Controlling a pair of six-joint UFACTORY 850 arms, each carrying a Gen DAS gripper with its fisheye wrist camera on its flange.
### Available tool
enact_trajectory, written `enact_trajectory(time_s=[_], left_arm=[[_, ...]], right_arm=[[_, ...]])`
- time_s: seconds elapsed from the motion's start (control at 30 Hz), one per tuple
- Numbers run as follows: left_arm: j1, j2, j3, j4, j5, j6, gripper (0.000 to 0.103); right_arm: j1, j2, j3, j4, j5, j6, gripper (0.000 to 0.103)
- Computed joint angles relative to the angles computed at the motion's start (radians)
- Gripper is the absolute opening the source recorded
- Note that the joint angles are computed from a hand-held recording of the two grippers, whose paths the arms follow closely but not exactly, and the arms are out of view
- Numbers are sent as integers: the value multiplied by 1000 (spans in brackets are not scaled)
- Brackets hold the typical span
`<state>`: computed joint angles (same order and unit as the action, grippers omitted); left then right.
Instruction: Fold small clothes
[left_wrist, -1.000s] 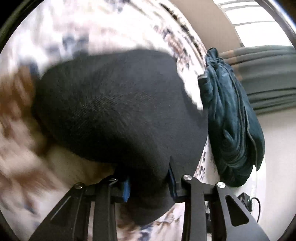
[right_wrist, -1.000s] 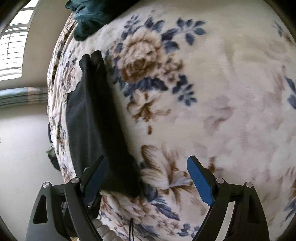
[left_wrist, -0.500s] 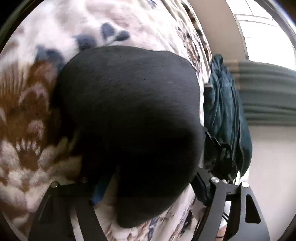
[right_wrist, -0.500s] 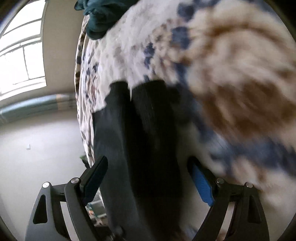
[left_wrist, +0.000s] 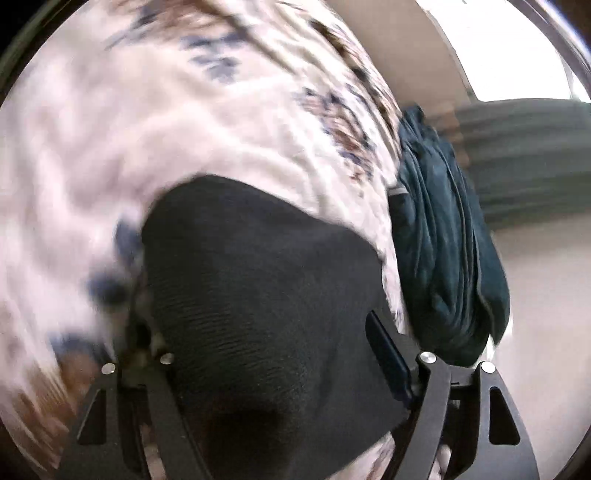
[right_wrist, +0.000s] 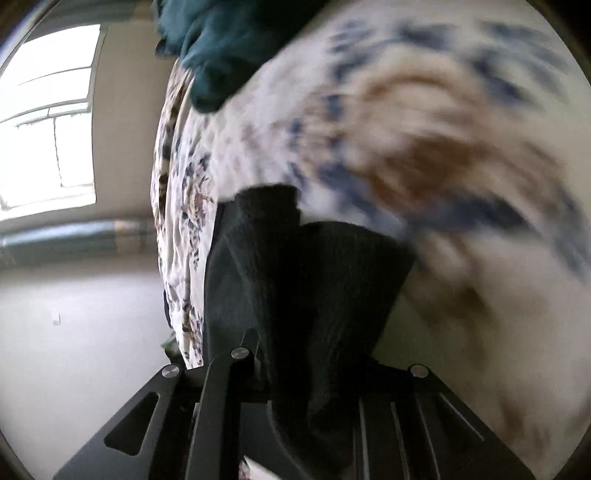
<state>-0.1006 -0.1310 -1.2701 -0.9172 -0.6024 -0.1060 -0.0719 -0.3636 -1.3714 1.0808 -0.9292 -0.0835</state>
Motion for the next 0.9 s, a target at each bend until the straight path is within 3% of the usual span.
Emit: enact_trajectory(time_s=[0.07, 0.17, 0.27, 0.3, 0.33, 0.4, 0.47, 0.57, 0.67, 0.8, 0.9], left_arm=[[16, -58, -78, 18, -113, 76, 74], [0, -190, -244, 181, -288, 94, 74], [-23, -245, -311, 286, -362, 115, 74], [-22, -245, -311, 280, -367, 124, 74], [-19, -237, -299, 266, -370, 130, 75], [-11, -207, -267, 241, -377, 126, 75], [-6, -162, -220, 238, -366, 107, 75], [-5, -101, -146, 214, -353, 98, 75], [-6, -96, -110, 181, -352, 86, 75], [-8, -132, -93, 102, -338, 134, 79], [1, -148, -92, 42, -334, 178, 82]], right_arm=[[-24, 129, 140, -11, 23, 50, 17], [-32, 299, 302, -63, 51, 153, 16], [-22, 375, 380, -91, 52, 190, 16], [-23, 374, 378, -134, 39, 203, 21], [-18, 367, 368, -186, 31, 224, 28], [-27, 333, 329, -270, -27, 240, 56], [-53, 325, 303, -319, -56, 229, 64], [-87, 326, 256, -385, -71, 203, 67], [-125, 262, 180, -365, -77, 102, 80], [-111, 20, -14, -297, -176, -76, 83], [-81, -163, -170, -323, -307, -134, 85]])
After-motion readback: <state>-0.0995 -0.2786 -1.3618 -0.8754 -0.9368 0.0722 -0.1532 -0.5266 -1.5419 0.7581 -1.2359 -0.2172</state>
